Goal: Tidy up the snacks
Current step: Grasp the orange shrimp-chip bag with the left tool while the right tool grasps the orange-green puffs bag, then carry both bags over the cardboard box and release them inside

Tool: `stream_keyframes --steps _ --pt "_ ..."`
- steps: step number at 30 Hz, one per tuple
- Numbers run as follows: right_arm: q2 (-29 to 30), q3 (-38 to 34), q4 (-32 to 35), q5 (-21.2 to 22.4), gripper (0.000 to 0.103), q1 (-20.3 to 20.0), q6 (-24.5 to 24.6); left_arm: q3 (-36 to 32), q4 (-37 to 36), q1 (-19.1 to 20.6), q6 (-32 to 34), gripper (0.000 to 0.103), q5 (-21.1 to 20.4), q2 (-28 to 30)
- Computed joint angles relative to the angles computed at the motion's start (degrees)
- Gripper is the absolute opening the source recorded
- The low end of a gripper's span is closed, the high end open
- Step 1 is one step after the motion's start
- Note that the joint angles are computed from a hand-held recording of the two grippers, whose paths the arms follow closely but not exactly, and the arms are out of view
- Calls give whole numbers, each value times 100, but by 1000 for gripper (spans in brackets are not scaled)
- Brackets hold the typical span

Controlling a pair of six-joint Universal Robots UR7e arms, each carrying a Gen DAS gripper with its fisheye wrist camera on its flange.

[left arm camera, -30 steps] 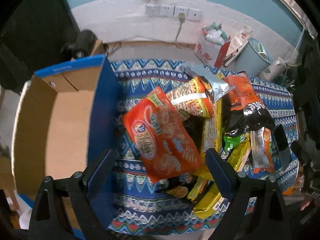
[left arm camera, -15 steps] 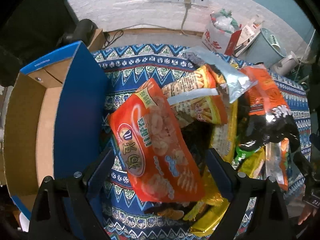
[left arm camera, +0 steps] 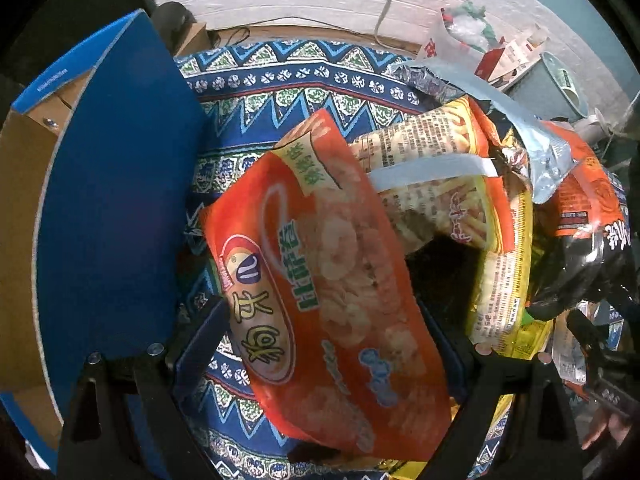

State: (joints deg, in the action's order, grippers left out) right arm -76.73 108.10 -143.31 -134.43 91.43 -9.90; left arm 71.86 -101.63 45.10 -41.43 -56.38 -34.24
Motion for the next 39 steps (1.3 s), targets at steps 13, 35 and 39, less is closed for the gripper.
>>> stream_keyframes --steps 13,35,39 --pt "-125 58 190 467 45 -256 192 600 -372 -193 406 35 212 -400" --pt "-471 -48 -724 226 43 494 -182 1368 -1495 -733 1219 35 767 -1084" --pt "-381 -145 -952 263 43 705 -311 1539 -1724 -825 1338 35 895 -1266"
